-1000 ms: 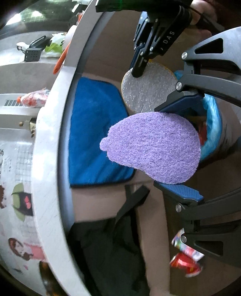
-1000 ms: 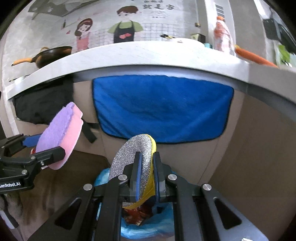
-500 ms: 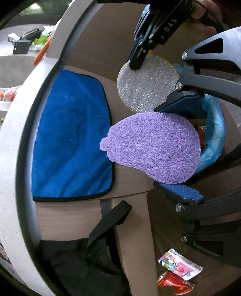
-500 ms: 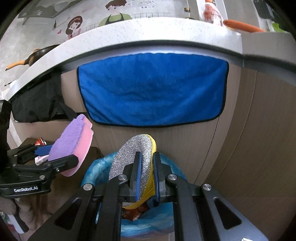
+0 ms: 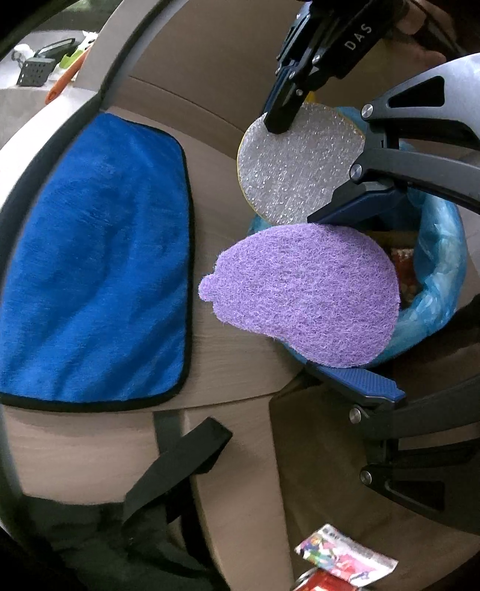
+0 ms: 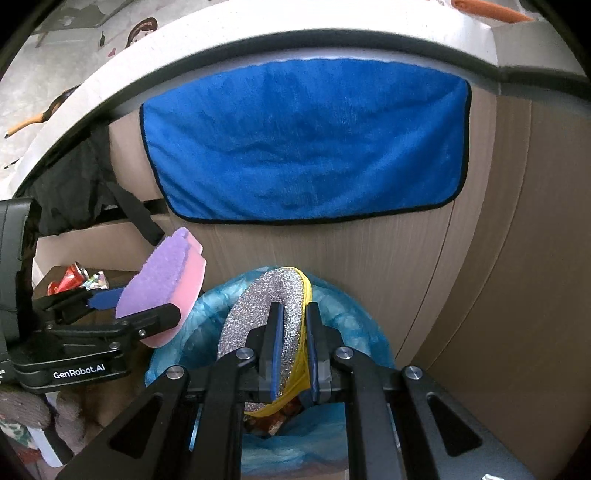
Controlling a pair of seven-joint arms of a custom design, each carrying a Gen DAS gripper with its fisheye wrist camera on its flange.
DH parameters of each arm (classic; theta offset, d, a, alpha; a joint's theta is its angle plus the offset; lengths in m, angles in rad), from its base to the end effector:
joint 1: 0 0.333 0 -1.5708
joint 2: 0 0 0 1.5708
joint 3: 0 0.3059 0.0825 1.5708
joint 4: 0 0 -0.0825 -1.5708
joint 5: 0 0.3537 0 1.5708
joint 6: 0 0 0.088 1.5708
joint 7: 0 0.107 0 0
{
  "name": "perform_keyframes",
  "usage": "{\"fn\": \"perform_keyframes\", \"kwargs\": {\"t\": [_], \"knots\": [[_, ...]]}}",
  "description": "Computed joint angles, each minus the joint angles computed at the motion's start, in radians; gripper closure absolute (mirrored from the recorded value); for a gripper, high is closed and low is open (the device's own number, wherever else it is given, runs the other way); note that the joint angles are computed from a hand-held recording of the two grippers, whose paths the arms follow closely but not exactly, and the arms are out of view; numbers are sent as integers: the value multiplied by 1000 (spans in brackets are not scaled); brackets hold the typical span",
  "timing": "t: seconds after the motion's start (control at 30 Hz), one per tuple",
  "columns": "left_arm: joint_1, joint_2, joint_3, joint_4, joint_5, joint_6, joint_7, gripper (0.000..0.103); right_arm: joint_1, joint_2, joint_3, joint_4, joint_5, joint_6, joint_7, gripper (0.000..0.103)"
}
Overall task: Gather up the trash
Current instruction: 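Open both tools to drop the sponges into the bin and withdraw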
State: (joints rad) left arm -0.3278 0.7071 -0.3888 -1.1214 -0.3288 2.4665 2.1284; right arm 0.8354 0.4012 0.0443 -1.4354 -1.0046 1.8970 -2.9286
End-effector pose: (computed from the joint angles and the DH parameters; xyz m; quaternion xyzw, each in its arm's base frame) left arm 0.6328 -0.4105 0.4915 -0.2969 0.8655 -0.4023 0.0284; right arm 0.4731 0.4669 0.4995 -0.4190 0.7865 -0.3730 0.2585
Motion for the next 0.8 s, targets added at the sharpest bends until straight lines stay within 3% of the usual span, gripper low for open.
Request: {"fn": "perform_keyframes", "kwargs": {"t": [0.1,0.2,0.27,0.3,0.37,0.4,0.8], "knots": [[-5,36,-3,60,-1,-52,-10,33,-9,6,-2,5,7,11,-7,92],[-8,102,-16,179,-15,-160,-9,32,-16,12,-9,8,14,21,-4,92],[-13,151,-20,273,-25,-245,-11,22,-21,11,-10,3,20,35,-1,87],[-16,157,-16,287,-31,-250,-12,18,-21,9,-12,-2,19,41,9,86],[-7,147,-20,270,-54,-238,0,14,-22,0,-12,-21,13,59,34,66],[-5,146,-20,272,-62,-238,0,14,-18,-2,-12,-26,4,60,47,62],[115,14,-6,108,-153,-111,8,11,5,14,-1,38,-9,18,50,57]]}}
